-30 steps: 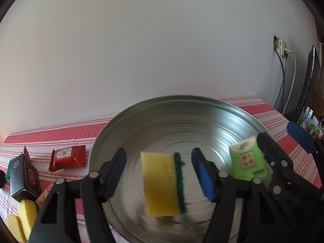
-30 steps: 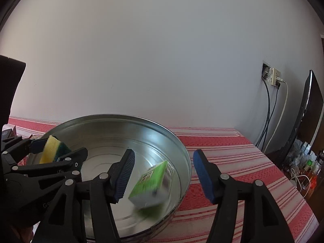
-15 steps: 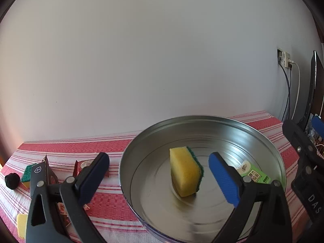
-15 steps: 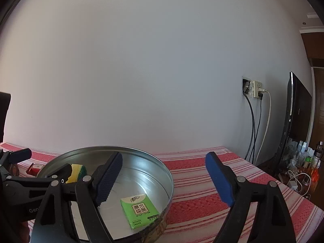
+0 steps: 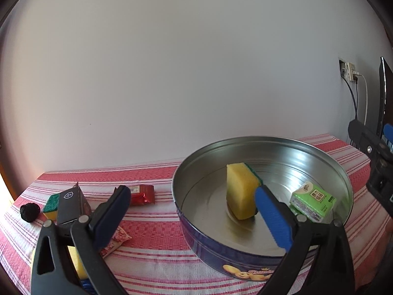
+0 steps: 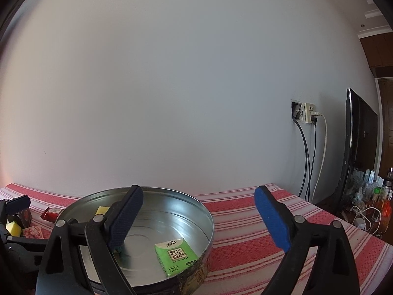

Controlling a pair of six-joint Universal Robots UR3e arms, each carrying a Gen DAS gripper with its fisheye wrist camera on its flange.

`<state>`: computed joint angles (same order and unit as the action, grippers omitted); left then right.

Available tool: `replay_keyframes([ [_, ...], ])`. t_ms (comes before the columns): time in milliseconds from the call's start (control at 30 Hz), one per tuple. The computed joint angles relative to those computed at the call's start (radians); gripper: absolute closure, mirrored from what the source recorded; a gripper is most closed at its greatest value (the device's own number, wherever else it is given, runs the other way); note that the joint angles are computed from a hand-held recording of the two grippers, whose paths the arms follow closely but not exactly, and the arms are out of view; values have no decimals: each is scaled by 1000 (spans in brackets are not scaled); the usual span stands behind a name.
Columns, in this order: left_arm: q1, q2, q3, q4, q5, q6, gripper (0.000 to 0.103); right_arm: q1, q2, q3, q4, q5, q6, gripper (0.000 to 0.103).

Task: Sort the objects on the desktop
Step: 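Withdraw both tools from the tin back toward the remaining objects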

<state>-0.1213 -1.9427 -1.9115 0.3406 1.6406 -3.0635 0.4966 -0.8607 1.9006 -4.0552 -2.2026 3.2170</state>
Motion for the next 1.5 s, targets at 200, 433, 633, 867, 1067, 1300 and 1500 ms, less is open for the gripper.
replay_keyframes([
  [200,7,3,-11,9,-18,-19,1,4,-29,51,9,-6,93,9],
  [433,39,51,-70,22,-53,4,1,70,-4,19,5,-58,80,9],
  [633,104,132,-176,40,-118,8,1,117,5,6,16,-72,97,9],
  [867,230,247,-331,81,-237,37,1,186,23,-36,57,-51,84,9],
  [1067,360,336,-415,38,-315,74,1,231,21,-74,155,14,134,9],
  [1300,548,435,-464,-96,-429,142,1,288,45,-177,300,75,165,9],
  [1500,669,439,-418,-242,-441,166,1,326,80,-285,415,125,196,9],
])
